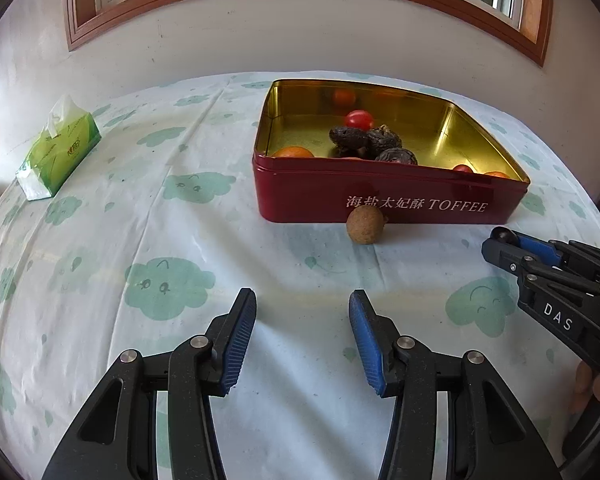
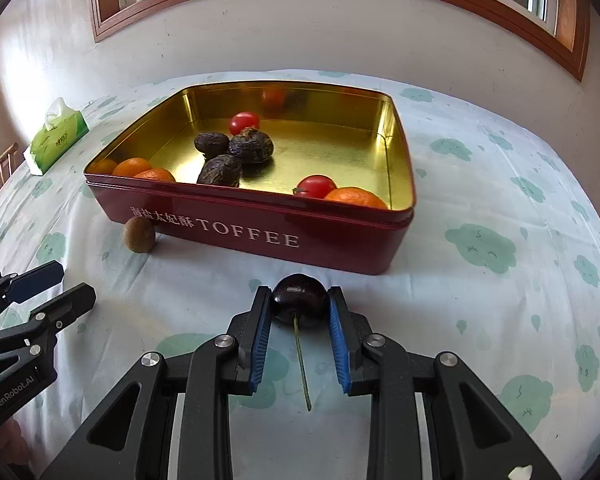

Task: Organize fruits
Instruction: 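Close the right tool on the dark cherry, then close the left tool on the brown fruit while the right tool holds the cherry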

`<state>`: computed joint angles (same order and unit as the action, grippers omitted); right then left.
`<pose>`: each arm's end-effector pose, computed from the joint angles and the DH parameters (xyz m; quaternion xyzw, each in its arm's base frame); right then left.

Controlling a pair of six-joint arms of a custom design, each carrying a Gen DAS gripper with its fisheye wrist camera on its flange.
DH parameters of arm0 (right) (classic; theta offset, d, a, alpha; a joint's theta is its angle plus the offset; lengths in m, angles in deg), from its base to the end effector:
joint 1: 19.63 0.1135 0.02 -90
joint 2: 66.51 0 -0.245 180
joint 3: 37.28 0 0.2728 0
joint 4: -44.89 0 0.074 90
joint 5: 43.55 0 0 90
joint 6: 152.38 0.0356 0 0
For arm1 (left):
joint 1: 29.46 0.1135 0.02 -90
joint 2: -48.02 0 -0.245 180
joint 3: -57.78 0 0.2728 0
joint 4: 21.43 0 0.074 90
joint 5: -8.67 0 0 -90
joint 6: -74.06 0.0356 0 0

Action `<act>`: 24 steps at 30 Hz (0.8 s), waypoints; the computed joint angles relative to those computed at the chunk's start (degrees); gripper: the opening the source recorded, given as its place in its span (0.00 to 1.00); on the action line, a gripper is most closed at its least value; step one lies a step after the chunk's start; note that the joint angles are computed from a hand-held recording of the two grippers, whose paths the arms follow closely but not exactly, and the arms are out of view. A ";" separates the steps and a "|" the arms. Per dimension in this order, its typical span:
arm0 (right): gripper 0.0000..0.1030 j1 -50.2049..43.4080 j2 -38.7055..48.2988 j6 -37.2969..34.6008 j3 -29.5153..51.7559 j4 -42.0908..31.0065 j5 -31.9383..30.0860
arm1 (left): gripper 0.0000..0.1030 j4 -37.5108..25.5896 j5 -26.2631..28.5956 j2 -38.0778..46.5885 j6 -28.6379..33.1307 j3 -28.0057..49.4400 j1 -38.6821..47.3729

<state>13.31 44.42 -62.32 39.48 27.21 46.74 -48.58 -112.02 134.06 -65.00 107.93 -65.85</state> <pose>0.3366 0.2179 0.1029 -0.2667 0.9067 0.0905 0.3140 0.2293 -0.1465 0.1047 -0.1648 0.9253 0.0365 0.3397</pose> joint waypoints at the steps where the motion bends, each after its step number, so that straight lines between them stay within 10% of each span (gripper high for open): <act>1: 0.25 -0.48 -0.16 -0.30 -0.22 0.06 -0.13 | 0.48 0.50 0.30 0.29 0.36 0.31 0.09; 24: 0.27 -4.20 -1.20 -0.26 -1.66 0.43 -1.61 | 0.47 5.05 5.13 10.76 7.06 10.48 4.54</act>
<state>9.12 43.22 -62.57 37.82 27.64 45.13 -43.53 -106.89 144.83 -57.94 118.41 -61.30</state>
